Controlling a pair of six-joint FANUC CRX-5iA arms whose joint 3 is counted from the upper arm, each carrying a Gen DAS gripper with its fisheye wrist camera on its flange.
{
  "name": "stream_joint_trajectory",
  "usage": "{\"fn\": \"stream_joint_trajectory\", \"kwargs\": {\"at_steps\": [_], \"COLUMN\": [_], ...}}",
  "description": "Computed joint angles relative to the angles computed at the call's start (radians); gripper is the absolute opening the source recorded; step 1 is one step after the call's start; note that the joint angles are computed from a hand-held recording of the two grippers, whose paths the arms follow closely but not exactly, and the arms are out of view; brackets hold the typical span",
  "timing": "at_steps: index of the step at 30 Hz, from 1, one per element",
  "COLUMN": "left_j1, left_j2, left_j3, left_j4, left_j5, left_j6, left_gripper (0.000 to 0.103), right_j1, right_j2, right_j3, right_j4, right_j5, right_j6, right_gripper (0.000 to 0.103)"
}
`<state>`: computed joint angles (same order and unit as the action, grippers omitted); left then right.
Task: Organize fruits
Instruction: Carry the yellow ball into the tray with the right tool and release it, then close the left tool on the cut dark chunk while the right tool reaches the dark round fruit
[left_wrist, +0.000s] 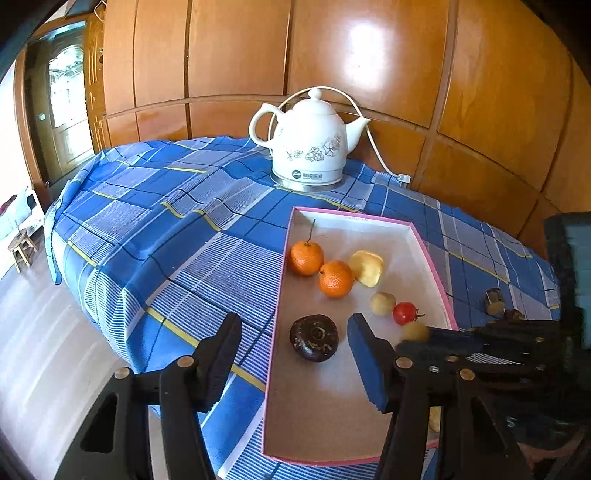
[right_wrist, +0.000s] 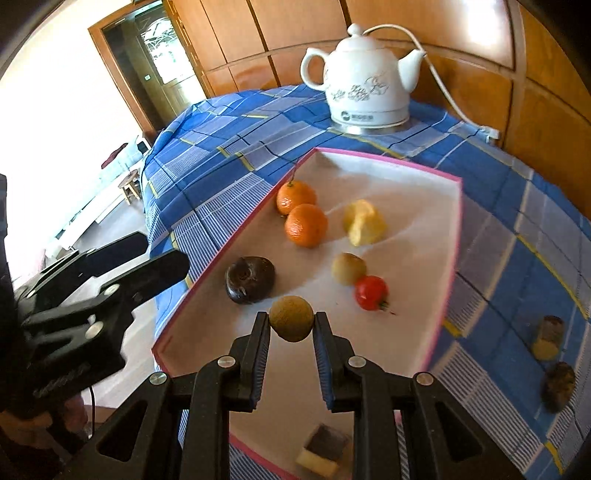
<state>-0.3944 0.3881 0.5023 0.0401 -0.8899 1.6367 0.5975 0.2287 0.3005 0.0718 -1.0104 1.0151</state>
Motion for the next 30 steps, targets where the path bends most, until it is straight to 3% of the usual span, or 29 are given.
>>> {"fn": "stream_joint_trajectory", "kwargs": {"at_steps": [7, 30], "left_j1": [0.007, -0.032], "left_j2": [-0.008, 0.007], "left_j3": [-0.01, 0.011], "left_j4": [-0.006, 0.022], "left_j5": [0.0, -0.016], "left_j6": [0.009, -0.08], "left_gripper": [0.06, 0.06], "right_j1": [-0.018, -0.079], "right_j2": [0.027, -0.209], "right_j3": [0.029, -0.233], "right_j4": [-0.032, 0.183], "right_j5": [0.016, 0.011], "right_j6": [-0.023, -0.245], "right_gripper": [0.031, 0.032]}}
